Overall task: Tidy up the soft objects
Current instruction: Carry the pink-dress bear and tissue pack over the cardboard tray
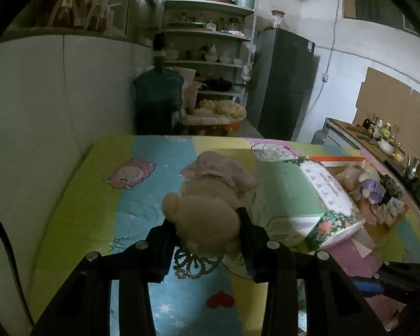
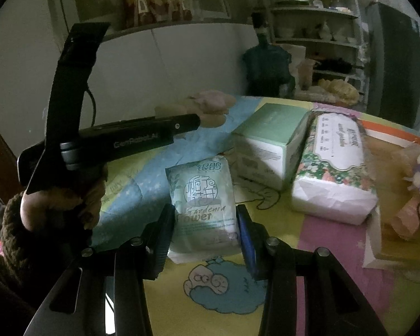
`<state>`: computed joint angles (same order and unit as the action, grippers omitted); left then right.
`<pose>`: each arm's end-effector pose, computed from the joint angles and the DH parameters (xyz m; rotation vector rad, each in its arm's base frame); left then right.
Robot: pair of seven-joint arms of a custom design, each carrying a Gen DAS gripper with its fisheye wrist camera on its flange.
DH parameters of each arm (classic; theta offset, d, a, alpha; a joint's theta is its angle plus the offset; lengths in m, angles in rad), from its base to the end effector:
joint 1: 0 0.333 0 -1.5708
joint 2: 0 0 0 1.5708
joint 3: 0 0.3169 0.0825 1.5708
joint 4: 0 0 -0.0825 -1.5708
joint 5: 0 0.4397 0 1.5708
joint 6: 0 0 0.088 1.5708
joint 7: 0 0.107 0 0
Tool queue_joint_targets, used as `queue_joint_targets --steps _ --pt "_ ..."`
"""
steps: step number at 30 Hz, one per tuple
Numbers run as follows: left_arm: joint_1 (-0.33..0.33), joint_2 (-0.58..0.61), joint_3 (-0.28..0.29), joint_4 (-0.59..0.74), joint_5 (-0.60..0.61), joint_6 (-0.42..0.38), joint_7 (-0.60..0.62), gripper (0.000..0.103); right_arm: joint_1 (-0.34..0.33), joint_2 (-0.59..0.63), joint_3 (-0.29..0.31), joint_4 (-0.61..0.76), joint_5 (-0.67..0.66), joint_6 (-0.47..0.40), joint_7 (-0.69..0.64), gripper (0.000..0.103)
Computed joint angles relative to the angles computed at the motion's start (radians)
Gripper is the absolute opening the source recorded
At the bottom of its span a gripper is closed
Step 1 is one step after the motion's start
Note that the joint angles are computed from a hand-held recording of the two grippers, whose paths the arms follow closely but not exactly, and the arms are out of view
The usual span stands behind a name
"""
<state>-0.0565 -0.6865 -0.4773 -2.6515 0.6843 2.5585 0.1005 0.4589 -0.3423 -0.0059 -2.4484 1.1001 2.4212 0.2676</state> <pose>0.3787 -0.2307 0.4616 -1.9830 1.2352 -0.7162 0.4566 0.2266 0.4335 -2.1737 0.6368 0.0433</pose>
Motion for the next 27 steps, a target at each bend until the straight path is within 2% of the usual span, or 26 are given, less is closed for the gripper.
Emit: queue_joint_targets --steps 7,12,22,27 --pt "0.015 0.035 -0.047 0.065 0.053 -0.044 -0.045 0.041 -0.013 -0.036 -0.023 -0.017 0.019 0.001 -0.013 0.045" --pt "0.002 0.078 -0.051 0.113 0.096 -0.059 -0.07 0.041 -0.028 -0.055 -0.04 -0.024 0.03 0.001 -0.022 0.045" --pt "-0.037 0.204 -0.042 0.222 0.198 -0.083 -0.12 0.041 -0.058 -0.076 -0.067 -0.031 0.052 0.014 -0.023 0.045" --pt "-0.071 0.259 -0.019 0.264 0.244 -0.096 -0.14 0.041 -0.076 -0.082 -0.08 -0.031 0.055 0.018 -0.016 0.045"
